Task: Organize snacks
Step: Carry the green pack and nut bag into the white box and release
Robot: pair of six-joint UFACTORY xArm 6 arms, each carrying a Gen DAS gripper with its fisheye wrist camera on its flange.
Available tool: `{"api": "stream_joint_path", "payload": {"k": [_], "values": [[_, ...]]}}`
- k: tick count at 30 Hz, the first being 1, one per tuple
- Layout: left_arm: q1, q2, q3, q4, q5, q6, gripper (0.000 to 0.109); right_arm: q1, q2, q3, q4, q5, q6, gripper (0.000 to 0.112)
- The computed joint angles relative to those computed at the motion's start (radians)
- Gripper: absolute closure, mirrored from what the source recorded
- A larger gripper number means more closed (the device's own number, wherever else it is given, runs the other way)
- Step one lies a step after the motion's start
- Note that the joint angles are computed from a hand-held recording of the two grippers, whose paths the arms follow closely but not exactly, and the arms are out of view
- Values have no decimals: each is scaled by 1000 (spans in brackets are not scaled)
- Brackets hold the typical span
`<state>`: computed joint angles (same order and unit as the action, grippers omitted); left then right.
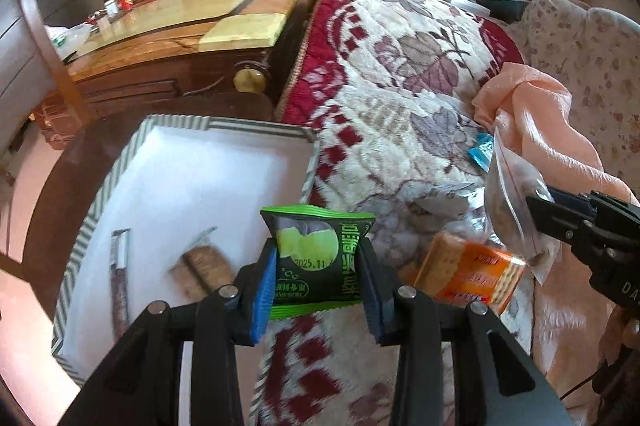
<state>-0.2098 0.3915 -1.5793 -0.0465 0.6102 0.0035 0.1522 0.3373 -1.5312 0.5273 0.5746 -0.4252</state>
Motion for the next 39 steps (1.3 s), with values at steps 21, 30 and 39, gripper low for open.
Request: {"api": "stream_joint_path", "payload": {"k": [21,30,39], "values": [[131,-146,209,35,-99,-52,68,149,78,-153,-52,71,6,87],[181,-124,197,-16,-81,-35,68,199,210,-368,-101,152,23,87],[205,-94,187,-39,-63,-24,68,233,484,-798,-177,324,86,87]]}}
